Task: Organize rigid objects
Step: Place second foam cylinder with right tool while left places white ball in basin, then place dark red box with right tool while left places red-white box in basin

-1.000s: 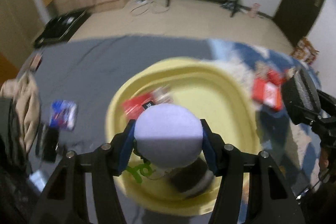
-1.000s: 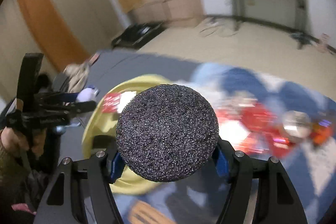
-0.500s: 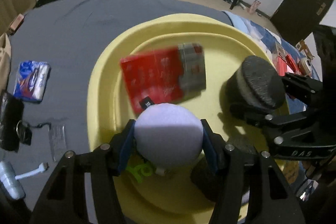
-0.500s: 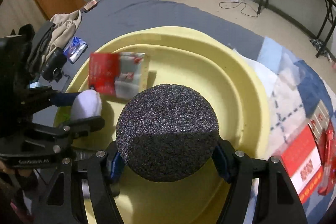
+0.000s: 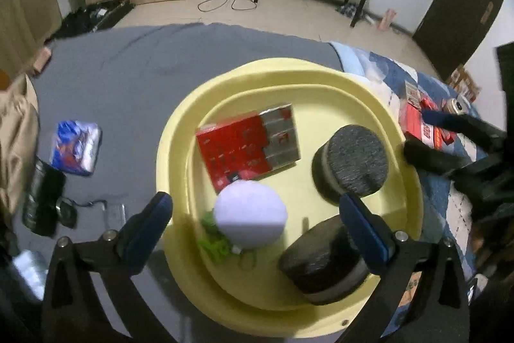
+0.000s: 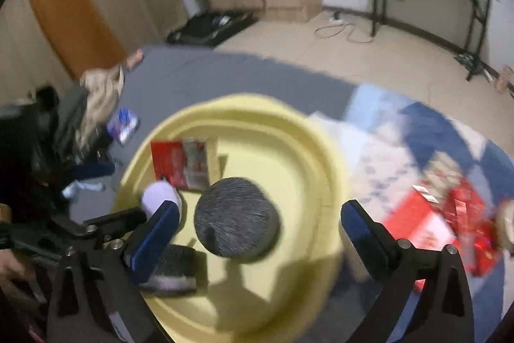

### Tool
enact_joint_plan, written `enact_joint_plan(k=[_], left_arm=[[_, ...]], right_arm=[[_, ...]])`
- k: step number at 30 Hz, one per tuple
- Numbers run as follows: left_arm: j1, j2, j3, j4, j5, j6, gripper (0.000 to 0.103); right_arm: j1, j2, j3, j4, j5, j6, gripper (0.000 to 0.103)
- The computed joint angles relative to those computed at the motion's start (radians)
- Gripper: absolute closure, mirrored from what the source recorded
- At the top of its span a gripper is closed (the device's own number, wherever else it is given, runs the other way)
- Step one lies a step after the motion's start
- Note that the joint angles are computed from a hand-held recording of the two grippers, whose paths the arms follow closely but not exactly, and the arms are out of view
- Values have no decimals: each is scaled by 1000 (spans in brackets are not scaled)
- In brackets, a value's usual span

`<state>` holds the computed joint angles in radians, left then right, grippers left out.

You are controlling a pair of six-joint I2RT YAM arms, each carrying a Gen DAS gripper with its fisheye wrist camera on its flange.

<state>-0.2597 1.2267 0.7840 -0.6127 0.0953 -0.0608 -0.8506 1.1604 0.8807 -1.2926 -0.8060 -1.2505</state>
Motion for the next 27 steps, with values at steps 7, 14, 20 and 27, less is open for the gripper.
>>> enact_joint_plan(k=[7,14,20,27], left_arm=[[-350,150,256,-58,-45,-155,0],[-629,512,517,-53,-148,-152,0],[-631,678,625,-64,-150,-138,0],[-604,750,667,-12,-136,-195,0]], right_arm=[[-421,422,349,-81,-21,-252,0],[-523,870,787,1,31,-156,0],[-498,990,914,3,51,-277,0],[-416,1016,855,180,69,-262,0]])
